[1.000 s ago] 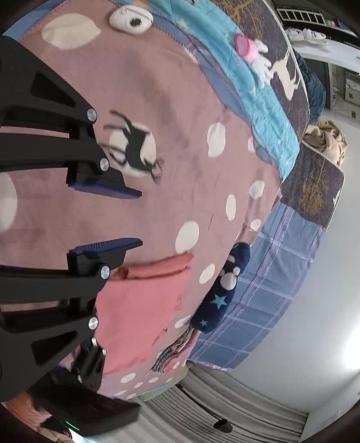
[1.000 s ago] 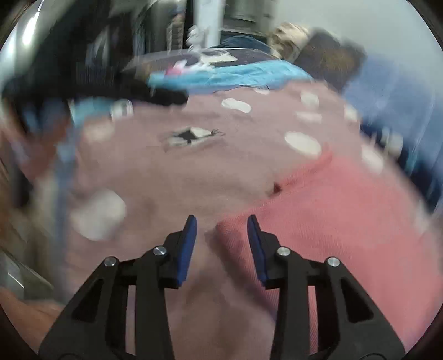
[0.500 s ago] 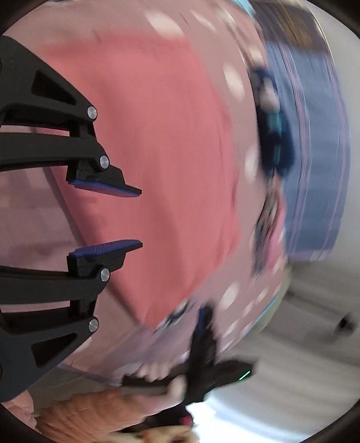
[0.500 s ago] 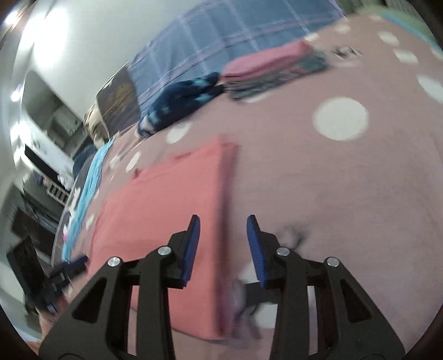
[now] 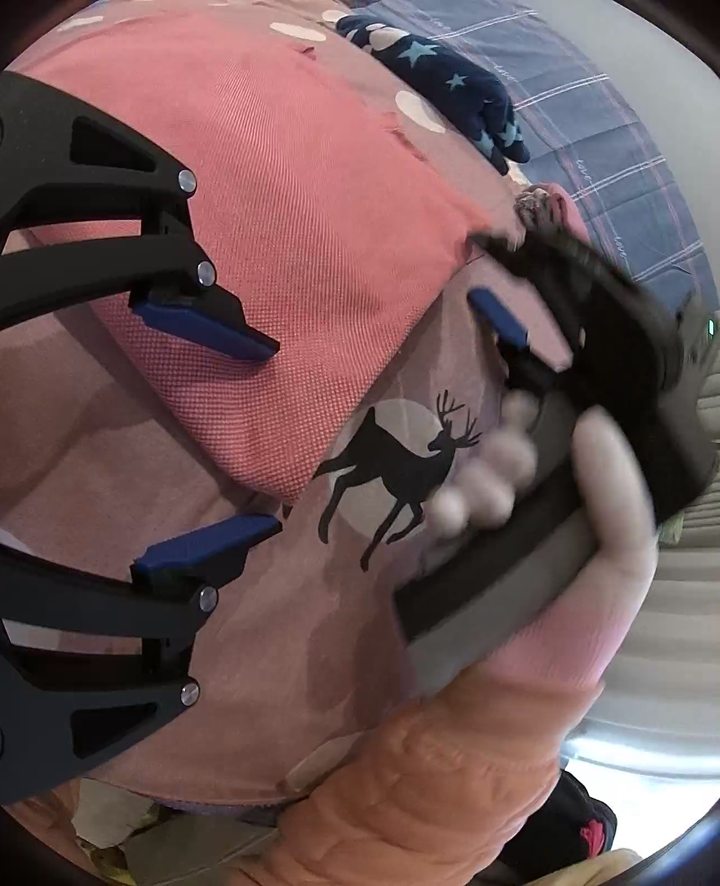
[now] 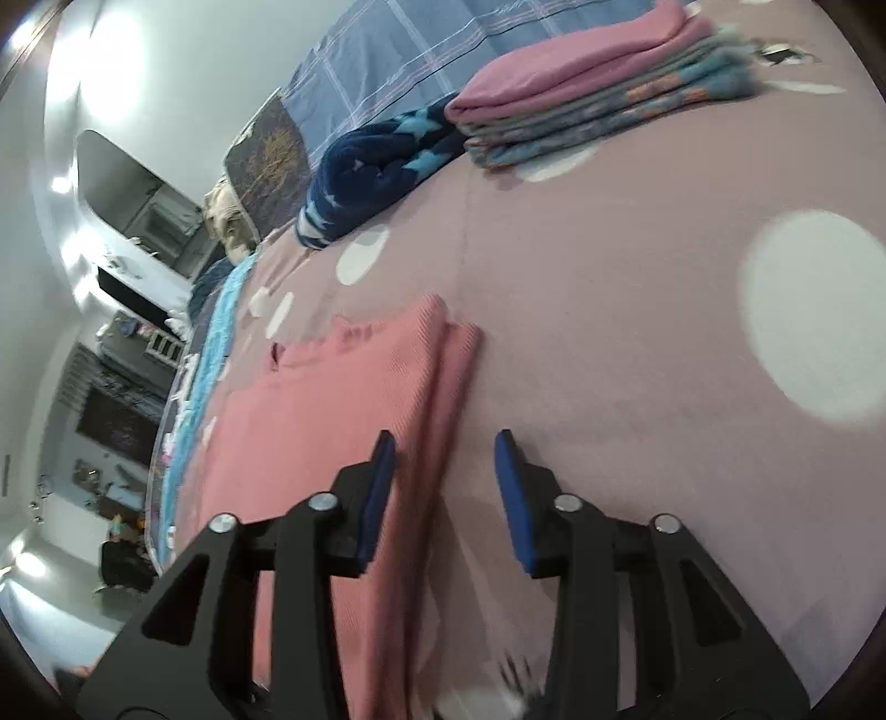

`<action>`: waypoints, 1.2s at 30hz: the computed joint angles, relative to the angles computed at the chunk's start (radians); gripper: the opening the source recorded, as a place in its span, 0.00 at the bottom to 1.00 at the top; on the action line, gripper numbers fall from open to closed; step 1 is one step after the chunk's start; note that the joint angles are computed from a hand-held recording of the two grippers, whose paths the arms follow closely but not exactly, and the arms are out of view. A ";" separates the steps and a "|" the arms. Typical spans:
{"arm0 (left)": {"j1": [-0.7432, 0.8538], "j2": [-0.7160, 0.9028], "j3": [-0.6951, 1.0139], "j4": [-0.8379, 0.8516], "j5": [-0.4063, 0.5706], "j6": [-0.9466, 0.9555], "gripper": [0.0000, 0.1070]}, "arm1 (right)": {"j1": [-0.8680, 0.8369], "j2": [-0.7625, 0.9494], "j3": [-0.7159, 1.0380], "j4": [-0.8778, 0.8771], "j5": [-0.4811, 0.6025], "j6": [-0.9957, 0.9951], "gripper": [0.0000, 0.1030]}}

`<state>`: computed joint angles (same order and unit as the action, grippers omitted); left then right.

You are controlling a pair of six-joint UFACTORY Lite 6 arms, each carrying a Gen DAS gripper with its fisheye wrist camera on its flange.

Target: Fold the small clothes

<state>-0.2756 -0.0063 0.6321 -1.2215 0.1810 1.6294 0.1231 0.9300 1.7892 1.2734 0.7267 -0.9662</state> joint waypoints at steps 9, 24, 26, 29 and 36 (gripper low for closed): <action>0.092 0.032 0.024 -0.024 0.165 0.077 0.43 | 0.073 0.123 0.295 -0.111 -0.041 0.136 0.06; 0.367 -0.235 -0.135 0.033 0.422 0.139 0.45 | 0.009 -0.537 -0.638 0.156 -0.105 -0.432 0.25; 0.562 -0.274 -0.142 0.067 0.499 0.179 0.45 | 0.019 -0.668 -0.820 0.242 -0.079 -0.564 0.25; 0.853 -0.209 -0.077 0.107 0.539 0.214 0.45 | 0.080 -0.784 -1.014 0.334 -0.025 -0.654 0.25; 1.283 0.220 0.197 0.019 0.406 0.423 0.49 | 0.292 -0.885 -1.194 0.712 -0.438 -0.919 0.15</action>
<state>1.0072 0.2138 0.8295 -1.2025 0.5867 2.0522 0.4153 0.0453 0.5949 1.9855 0.2884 -1.8850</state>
